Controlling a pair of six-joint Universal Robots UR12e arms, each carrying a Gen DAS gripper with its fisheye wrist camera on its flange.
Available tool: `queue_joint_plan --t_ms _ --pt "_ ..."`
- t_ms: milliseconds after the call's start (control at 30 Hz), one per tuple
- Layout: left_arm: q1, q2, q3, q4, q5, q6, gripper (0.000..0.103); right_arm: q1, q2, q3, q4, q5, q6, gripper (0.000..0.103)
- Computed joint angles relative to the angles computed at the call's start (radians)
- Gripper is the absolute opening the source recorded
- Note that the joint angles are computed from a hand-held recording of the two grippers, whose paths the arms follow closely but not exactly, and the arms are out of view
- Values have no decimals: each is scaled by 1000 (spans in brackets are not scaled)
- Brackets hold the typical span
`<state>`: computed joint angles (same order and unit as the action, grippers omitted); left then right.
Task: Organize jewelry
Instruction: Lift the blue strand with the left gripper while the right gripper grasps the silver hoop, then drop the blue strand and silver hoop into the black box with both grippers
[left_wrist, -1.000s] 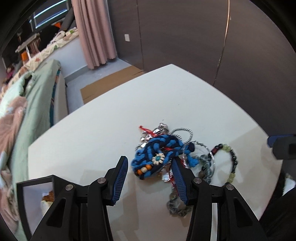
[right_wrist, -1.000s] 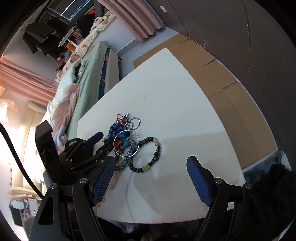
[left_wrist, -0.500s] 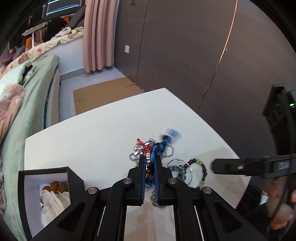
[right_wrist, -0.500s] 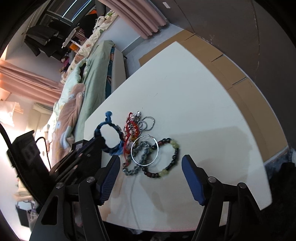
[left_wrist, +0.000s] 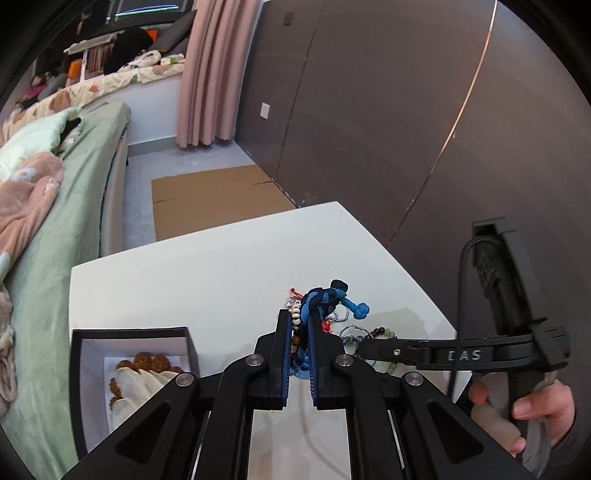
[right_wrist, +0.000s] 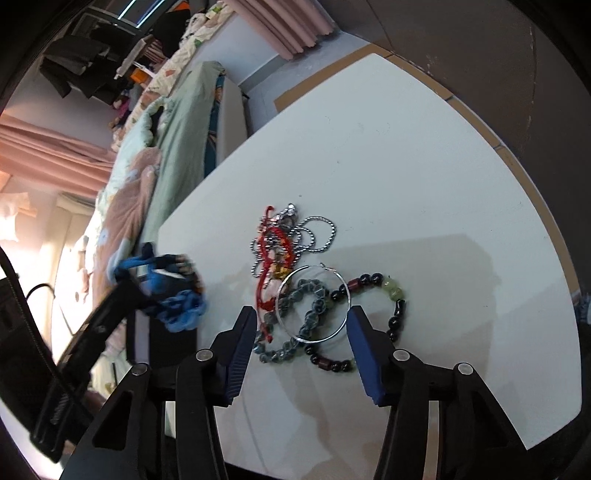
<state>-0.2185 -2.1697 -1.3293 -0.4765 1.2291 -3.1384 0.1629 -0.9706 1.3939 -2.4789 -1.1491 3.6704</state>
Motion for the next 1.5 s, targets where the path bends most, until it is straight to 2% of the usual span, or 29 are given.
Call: queue_joint_plan --t_ms 267,467,767,867,967,1100,1233,1500 --pt "12 13 -15 14 -19 -15 8 18 11 -38 84 -83 -34 53" --pt "17 17 -21 24 -27 -24 8 55 26 -93 164 -215 -122 53" --pt "22 23 -29 32 -28 -28 8 87 45 -141 214 -339 -193 56" --pt "23 29 -35 31 -29 -29 8 97 49 -157 251 -385 -210 52" --pt "25 34 -37 38 -31 -27 8 96 37 -146 255 -367 -201 52" --pt "31 46 -51 62 -34 -26 8 95 12 -118 217 -379 -190 51" --pt "43 61 -71 92 -40 -40 8 85 -11 -86 150 -341 -138 52" --pt "70 86 -101 106 -34 -69 8 94 -29 -47 -24 -262 -100 52"
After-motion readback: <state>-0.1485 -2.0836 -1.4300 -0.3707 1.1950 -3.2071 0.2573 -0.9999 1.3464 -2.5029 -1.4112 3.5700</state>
